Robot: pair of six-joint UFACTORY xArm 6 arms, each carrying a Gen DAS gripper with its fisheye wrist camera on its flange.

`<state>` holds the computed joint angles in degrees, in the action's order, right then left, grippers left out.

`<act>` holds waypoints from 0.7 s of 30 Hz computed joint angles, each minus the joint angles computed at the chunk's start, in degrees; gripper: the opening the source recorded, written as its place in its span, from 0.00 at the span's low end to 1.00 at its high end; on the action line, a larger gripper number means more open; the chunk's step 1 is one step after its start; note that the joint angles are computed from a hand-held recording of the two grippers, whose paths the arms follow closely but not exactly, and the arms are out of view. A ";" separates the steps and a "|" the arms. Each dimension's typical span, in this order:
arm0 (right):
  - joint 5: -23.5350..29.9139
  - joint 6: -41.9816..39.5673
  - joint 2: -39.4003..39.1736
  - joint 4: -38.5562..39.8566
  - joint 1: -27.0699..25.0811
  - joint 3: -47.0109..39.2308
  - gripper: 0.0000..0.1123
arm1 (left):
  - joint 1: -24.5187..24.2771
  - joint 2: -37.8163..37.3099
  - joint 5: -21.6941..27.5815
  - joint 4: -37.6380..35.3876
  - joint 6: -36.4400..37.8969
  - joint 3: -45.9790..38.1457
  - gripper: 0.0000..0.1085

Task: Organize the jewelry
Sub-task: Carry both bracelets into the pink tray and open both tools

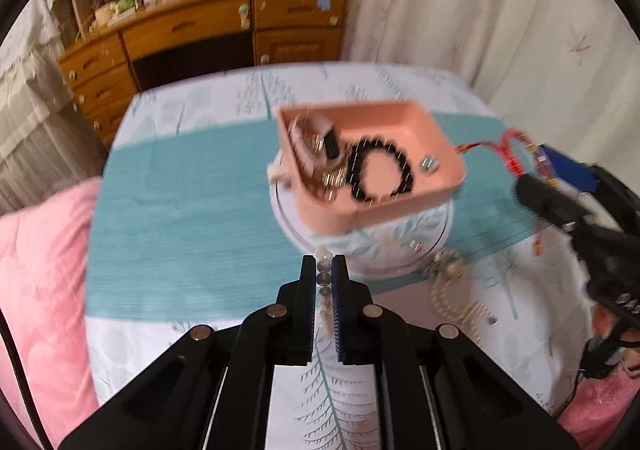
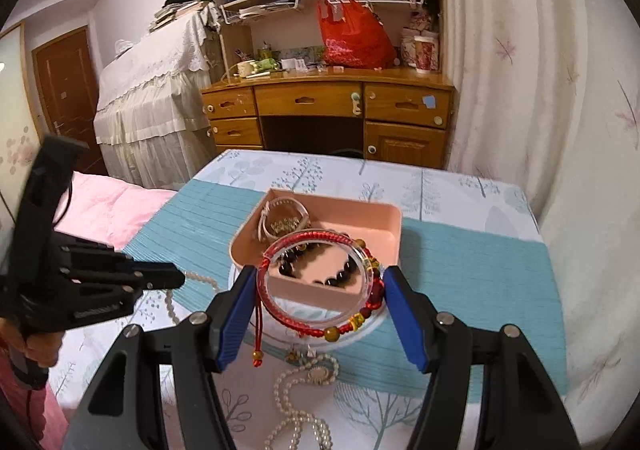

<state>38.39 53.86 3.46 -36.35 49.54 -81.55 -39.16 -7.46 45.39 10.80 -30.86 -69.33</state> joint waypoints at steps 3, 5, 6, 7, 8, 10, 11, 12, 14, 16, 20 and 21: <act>-0.26 -2.46 0.82 1.04 -0.57 -1.86 0.57 | -0.58 0.68 -0.19 4.20 -0.05 -3.11 0.05; -0.49 -4.43 1.70 1.74 -1.07 -3.50 0.57 | -0.39 1.43 -0.50 4.56 0.78 -5.36 0.05; -0.63 -5.90 2.37 2.45 -1.44 -4.60 0.57 | -0.24 1.86 -0.63 4.66 1.06 -6.38 0.05; -1.03 -6.74 2.77 2.89 -1.73 -5.14 0.57 | -0.05 2.33 -0.76 5.06 1.21 -7.40 0.05; -1.77 -7.78 3.31 3.40 -2.11 -5.72 0.57 | 0.02 3.08 -1.05 6.05 1.10 -8.90 0.05; -2.12 -9.34 4.47 4.38 -2.70 -6.99 0.57 | 0.27 4.53 -1.99 6.89 1.44 -11.27 0.05; -2.28 -9.74 4.75 4.59 -2.93 -7.22 0.57 | 0.45 5.26 -2.62 6.72 1.80 -12.26 0.05; -2.58 -10.23 5.26 4.85 -3.25 -7.60 0.57 | 0.65 6.03 -3.03 6.40 2.22 -13.22 0.05; -3.68 -11.08 6.11 5.29 -4.00 -7.80 0.57 | 1.12 8.44 -3.80 5.39 3.34 -15.88 0.05; -3.96 -11.04 6.89 6.17 -4.51 -7.98 0.57 | 1.51 10.68 -4.04 3.83 4.62 -18.01 0.05; -4.77 -11.30 8.24 9.52 -5.56 -7.53 0.57 | 2.41 15.30 -5.20 -1.57 7.55 -20.72 0.05; -4.91 -11.07 8.42 10.12 -5.69 -7.40 0.57 | 2.58 16.14 -5.29 -2.93 8.03 -20.96 0.05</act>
<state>33.47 42.79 11.89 -26.23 43.85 -88.95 -36.58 8.68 40.10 7.88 -22.83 -90.29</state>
